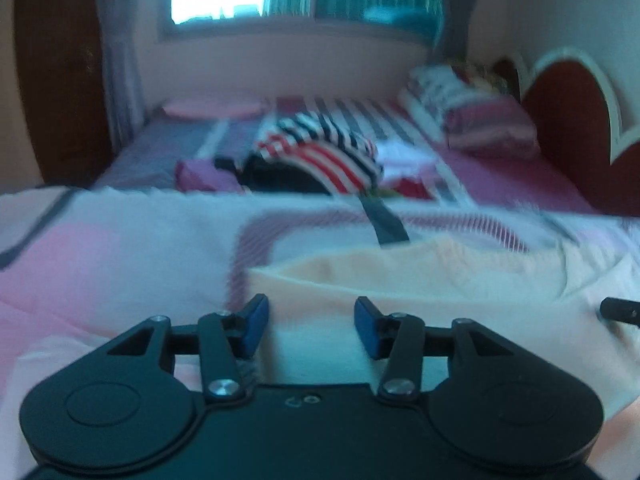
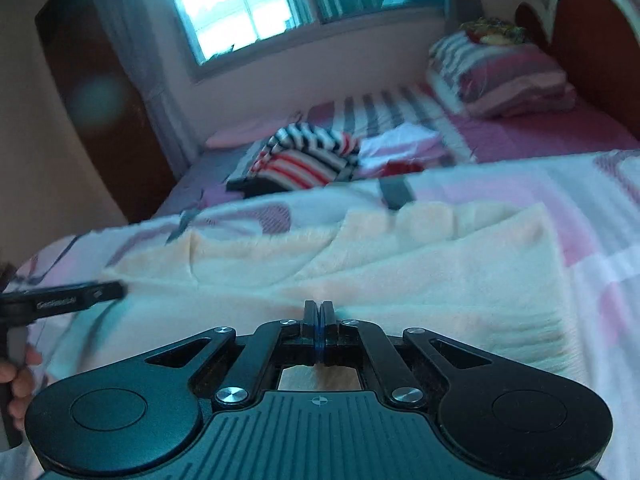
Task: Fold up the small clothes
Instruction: 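Grasp the folded sweater edge with the right gripper and straighten it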
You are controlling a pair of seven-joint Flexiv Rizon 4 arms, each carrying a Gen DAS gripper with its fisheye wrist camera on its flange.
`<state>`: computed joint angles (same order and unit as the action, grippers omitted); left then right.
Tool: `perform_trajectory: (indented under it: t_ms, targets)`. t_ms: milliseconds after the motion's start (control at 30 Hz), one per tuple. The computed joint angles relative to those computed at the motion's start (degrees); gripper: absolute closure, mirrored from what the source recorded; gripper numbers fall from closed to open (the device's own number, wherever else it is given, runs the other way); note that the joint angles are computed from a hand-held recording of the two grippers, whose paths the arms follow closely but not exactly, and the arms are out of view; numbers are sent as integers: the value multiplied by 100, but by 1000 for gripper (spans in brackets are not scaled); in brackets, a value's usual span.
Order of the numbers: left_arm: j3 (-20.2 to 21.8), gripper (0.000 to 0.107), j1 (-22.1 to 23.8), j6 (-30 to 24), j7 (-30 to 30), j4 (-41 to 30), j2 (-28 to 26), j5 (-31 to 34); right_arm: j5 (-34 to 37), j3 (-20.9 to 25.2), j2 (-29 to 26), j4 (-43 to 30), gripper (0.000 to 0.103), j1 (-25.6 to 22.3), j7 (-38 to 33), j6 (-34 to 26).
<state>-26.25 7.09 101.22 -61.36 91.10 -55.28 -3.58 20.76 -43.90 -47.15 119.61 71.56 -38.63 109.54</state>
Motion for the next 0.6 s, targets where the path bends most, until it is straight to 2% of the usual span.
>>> perform_trajectory:
  t_ms: [67,100,133,233,267,300,333,367,400,433,500,533,567,600]
  targets:
    - [-175,61,93,9,-6,17,-7,35,-17,-122,-130,-145,103,32,73,120]
    - [-321,61,144,-4,26,29,-29,89,-240,61,-88,-282,103,-192,170,216]
    - [-440,61,169,-59,59,64,-18,133,-133,309,-60,-547,103,-391,-107,172]
    - [-690,59,203,-4,180,365,32,295,-387,937,-38,-1059,103,-921,-236,114]
    - [-712,58,207,3,183,460,40,321,-440,1016,-74,-1170,103,-981,-269,-8]
    - [-555,57,80,-29,165,491,68,288,-480,1048,-128,-1246,103,-1008,-278,-93]
    - [-357,56,-43,89,164,522,58,292,-475,1045,-185,-1243,103,-997,-281,-41]
    - [-346,55,-5,306,169,590,19,378,-434,1049,-213,-1180,103,-991,-306,88]
    - [-375,55,89,412,122,666,22,432,-473,925,-198,-1019,103,-893,-203,142]
    - [-309,55,134,505,22,746,78,428,-139,663,-235,-870,103,-635,-351,51]
    - [-61,55,115,674,-162,869,215,433,153,-94,-391,-445,103,5,-202,-300]
    - [-18,55,161,685,-246,934,265,458,259,-302,-422,-220,103,175,-27,-363]
    - [-73,55,243,655,-327,934,255,486,341,-366,-398,-72,103,215,108,-408]
    - [-36,56,220,656,-452,976,317,443,330,-243,-295,25,103,95,255,-303]
